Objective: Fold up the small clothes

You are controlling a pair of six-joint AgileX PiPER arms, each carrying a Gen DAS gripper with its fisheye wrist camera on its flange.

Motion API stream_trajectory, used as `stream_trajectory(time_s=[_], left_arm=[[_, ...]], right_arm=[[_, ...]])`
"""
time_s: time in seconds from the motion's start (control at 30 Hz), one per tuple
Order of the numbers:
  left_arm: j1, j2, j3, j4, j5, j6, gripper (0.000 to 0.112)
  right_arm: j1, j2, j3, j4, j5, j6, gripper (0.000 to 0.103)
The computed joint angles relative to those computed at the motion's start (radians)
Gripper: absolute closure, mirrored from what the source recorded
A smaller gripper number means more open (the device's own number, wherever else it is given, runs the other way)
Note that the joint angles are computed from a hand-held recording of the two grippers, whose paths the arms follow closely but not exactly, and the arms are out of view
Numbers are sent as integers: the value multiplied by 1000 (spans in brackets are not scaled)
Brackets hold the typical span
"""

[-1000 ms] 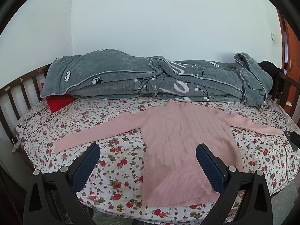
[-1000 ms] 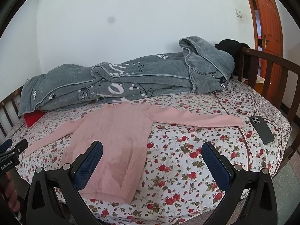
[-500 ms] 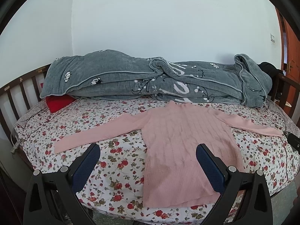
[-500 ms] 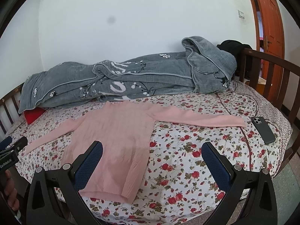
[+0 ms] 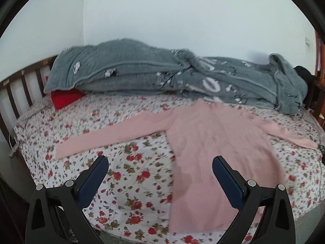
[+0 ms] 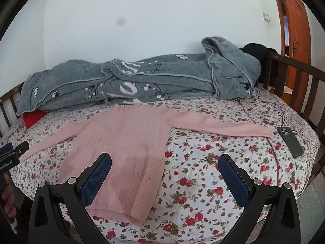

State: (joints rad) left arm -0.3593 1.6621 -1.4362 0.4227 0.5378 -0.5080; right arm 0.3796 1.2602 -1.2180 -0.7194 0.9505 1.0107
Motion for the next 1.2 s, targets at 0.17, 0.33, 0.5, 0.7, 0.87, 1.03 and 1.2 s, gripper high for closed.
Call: stream_trajectory(time_s=[0.17,0.33,0.5,0.7,0.87,1.03,1.2], left_arm=[[113,119,-35,-130,-48,110,9],[221,269,-120,-167,-52,153,17],[328,399,-264,-250,-6,225,17],[472,534,-450,-531,45,423,27],[547,663,-633,-657,140,482,54],[582,724,-739,-697,170,479,56],[629,809,-900,-739,244,413,60]], right_arm=[[-60,67,47,38,-103,6,0],[-108,146,82,88,-236,-1,4],[-126,228,45,122,-300,-29,5],[-130,287,14,95,-337,15,5],[-136,327,16,73,-377,57,6],[-161,345,17,101,-404,62,6],[-197,338,9,119,-406,26,6]])
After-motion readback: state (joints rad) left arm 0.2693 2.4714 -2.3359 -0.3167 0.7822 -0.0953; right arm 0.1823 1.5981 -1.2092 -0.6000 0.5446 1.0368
